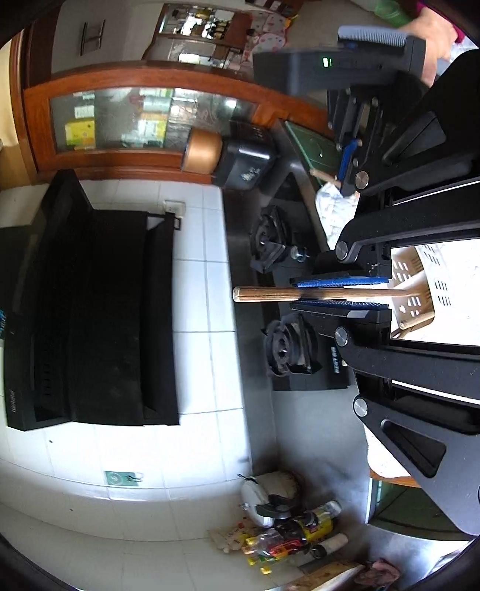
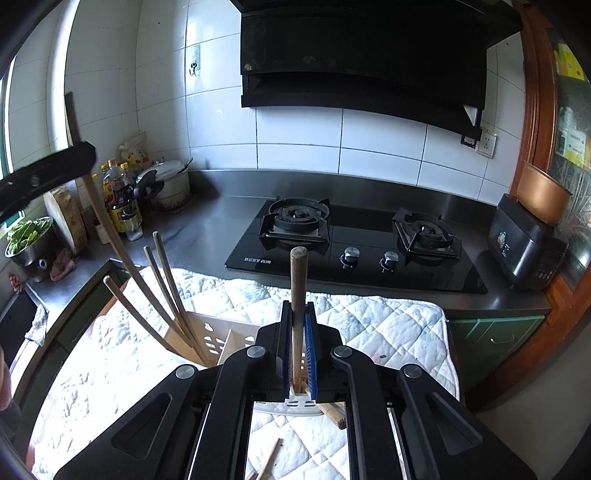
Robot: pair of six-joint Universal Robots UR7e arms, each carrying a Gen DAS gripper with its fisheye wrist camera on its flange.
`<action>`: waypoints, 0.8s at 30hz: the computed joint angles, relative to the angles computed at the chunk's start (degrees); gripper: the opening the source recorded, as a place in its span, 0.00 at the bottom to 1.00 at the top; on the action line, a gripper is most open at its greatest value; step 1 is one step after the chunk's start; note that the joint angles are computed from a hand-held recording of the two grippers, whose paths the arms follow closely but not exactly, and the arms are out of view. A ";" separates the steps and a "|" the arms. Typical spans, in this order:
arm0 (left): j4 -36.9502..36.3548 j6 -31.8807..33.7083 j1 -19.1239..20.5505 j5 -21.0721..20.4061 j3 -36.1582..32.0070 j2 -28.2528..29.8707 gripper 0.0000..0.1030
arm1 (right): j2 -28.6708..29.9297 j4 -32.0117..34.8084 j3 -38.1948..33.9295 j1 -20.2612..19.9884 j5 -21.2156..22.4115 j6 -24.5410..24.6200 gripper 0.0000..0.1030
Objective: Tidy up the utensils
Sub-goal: 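Open the left tool to drop its chopstick into the caddy while the right tool releases its own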
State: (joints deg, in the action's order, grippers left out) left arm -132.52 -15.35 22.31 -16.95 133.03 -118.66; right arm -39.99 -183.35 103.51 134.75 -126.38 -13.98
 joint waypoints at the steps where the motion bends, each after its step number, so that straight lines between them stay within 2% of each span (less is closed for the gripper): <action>1: -2.87 1.69 1.13 -0.67 0.38 0.55 0.05 | 0.14 -0.24 0.21 -0.04 -0.20 -0.26 0.06; 5: -5.62 2.57 3.89 -2.14 1.24 1.37 0.05 | 0.37 -0.72 0.96 -0.32 -0.68 -0.75 0.06; 14: -4.95 1.73 8.11 -5.84 2.40 1.03 0.05 | 0.09 -1.12 2.08 -0.82 -0.67 -0.58 0.07; 19: -3.72 1.19 8.84 -6.65 2.70 0.85 0.06 | 0.01 -1.43 2.23 -0.69 -0.74 -0.66 0.07; 24: -1.21 -0.70 7.60 -5.84 2.74 -0.46 0.08 | -0.50 -2.50 2.49 0.11 -1.28 -1.01 0.09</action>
State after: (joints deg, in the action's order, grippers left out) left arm -133.74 -16.06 29.91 -22.79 135.78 -119.12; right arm -40.49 -185.85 106.00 134.86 -127.66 -14.99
